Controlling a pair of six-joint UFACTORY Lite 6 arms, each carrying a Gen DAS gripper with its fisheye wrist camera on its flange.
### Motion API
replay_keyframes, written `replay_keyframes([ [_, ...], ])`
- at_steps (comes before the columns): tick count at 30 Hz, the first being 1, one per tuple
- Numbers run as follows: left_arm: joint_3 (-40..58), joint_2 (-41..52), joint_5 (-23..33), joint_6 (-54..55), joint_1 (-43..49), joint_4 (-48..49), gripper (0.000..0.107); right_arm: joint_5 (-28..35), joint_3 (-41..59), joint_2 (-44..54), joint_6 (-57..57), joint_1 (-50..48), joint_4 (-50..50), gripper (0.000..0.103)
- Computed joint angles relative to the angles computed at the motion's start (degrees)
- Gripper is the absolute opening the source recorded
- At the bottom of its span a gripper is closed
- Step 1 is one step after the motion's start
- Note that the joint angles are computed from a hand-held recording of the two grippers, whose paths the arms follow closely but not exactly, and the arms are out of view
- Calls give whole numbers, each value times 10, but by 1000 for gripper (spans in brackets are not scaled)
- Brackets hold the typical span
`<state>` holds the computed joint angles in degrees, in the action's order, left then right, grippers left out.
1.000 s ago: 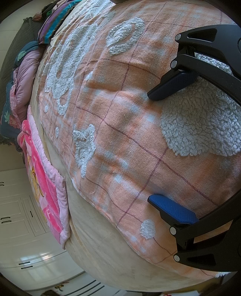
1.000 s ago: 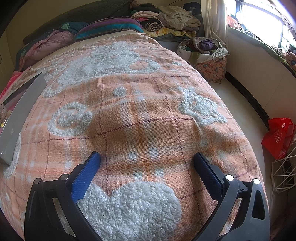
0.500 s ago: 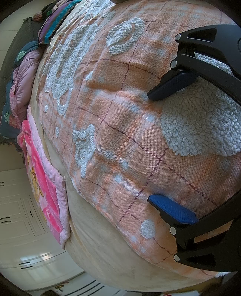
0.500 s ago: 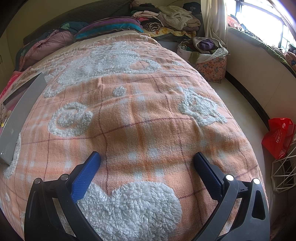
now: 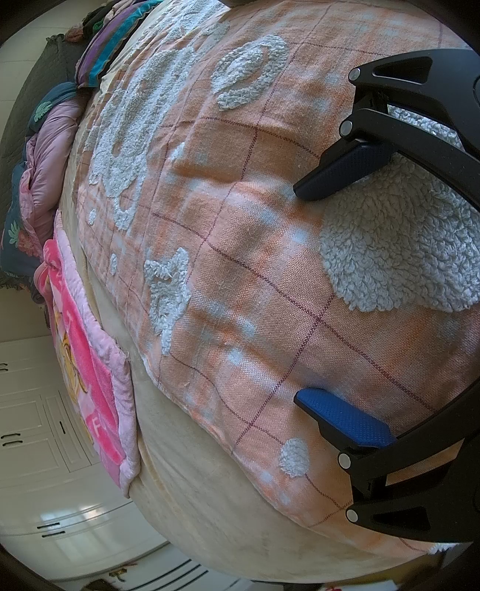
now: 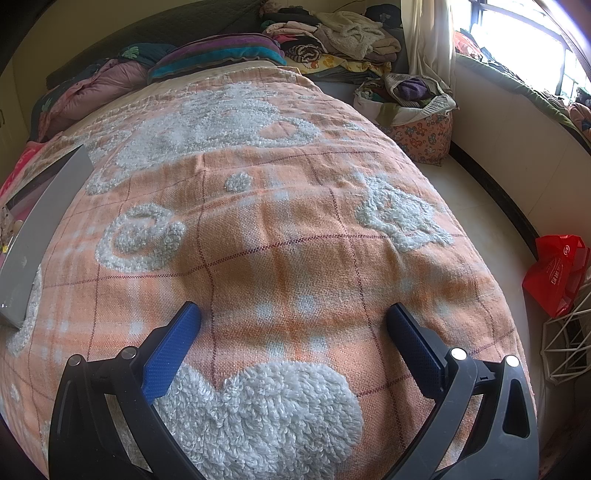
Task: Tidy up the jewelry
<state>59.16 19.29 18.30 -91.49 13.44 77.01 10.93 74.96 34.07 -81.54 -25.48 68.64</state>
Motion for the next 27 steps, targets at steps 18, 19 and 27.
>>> replay_keyframes([
  [18,-1,0,0,-1,1,2,95,0,-1,0,-5,-1,4,99],
  [19,-1,0,0,-1,1,2,95,0,-1,0,-6,-1,5,99],
  [27,-1,0,-1,-2,1,2,95,0,-1,-1,-4,0,3,99],
])
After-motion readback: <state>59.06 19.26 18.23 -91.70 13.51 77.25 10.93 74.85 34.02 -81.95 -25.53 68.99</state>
